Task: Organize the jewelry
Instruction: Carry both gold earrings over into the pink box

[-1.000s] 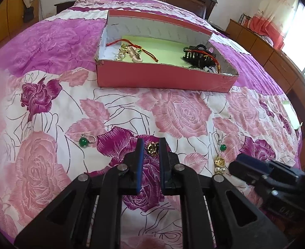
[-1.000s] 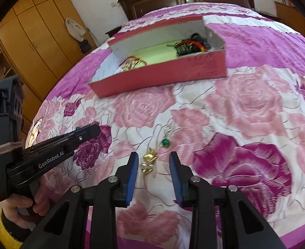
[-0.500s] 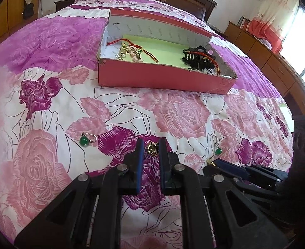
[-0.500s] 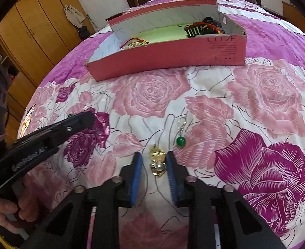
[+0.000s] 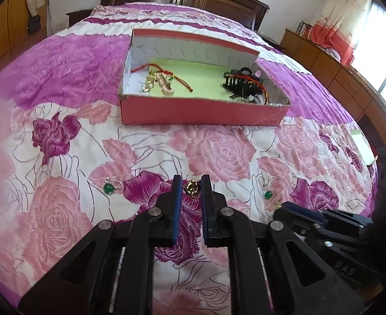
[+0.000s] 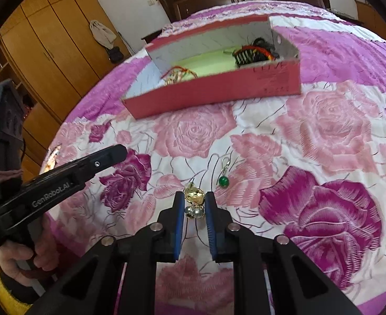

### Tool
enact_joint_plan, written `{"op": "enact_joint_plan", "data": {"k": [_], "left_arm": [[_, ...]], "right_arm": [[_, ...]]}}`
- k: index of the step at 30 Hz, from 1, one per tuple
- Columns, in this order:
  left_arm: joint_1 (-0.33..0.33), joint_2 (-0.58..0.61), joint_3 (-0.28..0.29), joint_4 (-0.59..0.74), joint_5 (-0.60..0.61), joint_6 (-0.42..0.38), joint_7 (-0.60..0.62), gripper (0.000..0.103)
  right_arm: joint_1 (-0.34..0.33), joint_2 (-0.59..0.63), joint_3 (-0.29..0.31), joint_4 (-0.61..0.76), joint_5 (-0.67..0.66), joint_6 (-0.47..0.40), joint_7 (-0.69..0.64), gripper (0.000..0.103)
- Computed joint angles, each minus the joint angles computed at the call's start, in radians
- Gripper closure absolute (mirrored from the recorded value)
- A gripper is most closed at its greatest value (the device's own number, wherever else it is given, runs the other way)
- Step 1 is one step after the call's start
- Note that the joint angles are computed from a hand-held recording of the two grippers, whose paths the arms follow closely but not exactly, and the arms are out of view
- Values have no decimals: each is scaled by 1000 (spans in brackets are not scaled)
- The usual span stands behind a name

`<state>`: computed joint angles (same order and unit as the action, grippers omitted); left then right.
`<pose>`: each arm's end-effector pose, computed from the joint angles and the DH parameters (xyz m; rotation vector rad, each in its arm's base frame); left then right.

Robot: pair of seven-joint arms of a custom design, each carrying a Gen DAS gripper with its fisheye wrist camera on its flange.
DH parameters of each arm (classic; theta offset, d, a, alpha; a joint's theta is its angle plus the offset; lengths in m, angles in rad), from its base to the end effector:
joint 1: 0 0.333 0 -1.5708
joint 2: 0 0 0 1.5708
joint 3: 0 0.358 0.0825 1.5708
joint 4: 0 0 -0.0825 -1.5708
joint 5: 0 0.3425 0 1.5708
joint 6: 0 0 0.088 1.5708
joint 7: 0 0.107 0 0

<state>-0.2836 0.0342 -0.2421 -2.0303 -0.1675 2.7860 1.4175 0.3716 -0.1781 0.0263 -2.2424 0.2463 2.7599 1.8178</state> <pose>0.4992 -0.2785 0.5760 -1.7125 2.1689 -1.0143 0.4590 0.1829 0.5835 -1.6890 1.7641 -0.2081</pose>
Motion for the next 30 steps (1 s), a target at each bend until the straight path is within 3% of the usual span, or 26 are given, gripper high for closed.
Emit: {"op": "enact_joint_plan", "data": {"k": [9, 17, 24, 26, 27, 30], "left_arm": [[3, -11, 3, 59, 46, 11, 6, 98], [11, 10, 9, 158, 52, 11, 34, 98], [2, 49, 37, 246, 199, 38, -45, 98], [-7, 61, 51, 259, 268, 56, -95, 98], [-11, 66, 55, 263, 293, 67, -113, 98], [-23, 90, 69, 282, 350, 90, -161, 98]], "right_arm": [[-32, -70, 1, -4, -112, 55, 48, 86], [-49, -64, -11, 56, -202, 103, 51, 86], [-77, -26, -11, 125, -272, 184, 53, 86], [-92, -13, -5, 139, -300, 210, 70, 88], [-105, -4, 2, 147, -320, 225, 85, 95], [-143, 27, 21, 176, -392, 247, 148, 95]]}}
